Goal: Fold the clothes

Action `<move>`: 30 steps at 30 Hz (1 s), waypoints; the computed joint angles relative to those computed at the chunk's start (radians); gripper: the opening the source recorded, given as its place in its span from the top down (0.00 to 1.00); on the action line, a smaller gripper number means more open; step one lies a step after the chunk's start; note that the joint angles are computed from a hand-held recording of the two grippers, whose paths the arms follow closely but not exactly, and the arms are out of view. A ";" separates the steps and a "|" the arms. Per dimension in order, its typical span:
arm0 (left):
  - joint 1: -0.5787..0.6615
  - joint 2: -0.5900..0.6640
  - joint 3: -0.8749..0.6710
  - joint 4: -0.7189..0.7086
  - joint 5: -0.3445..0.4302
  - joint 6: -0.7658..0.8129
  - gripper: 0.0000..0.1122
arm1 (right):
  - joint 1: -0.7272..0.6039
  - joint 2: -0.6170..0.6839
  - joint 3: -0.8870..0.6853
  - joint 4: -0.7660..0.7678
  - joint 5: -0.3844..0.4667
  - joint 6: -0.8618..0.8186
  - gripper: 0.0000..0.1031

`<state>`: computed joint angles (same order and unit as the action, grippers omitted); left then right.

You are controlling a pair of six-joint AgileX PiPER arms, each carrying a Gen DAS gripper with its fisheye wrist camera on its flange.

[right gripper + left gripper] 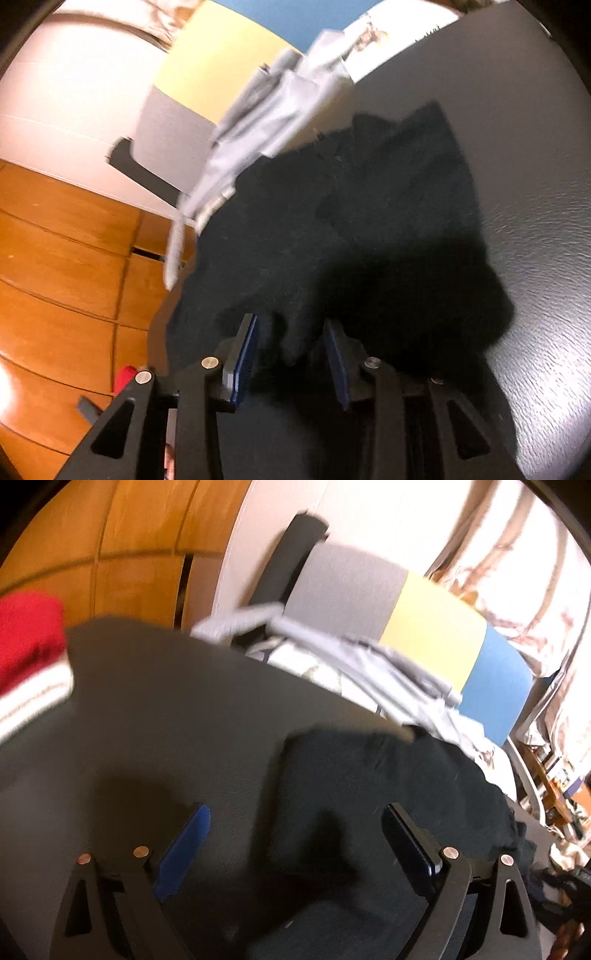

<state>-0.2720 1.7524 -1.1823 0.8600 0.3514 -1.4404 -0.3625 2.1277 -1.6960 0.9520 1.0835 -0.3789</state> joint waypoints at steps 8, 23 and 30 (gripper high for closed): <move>-0.023 0.139 -0.139 0.014 0.117 0.048 0.15 | 0.002 -0.040 -0.121 0.155 -0.035 -0.085 0.96; 0.069 0.149 -0.116 -0.214 0.035 0.126 0.10 | -0.081 -0.079 0.170 0.091 -0.195 -0.198 0.91; 0.019 0.137 -0.179 -0.091 0.294 0.184 0.11 | 0.005 -0.303 0.286 -0.176 -0.480 -0.221 0.76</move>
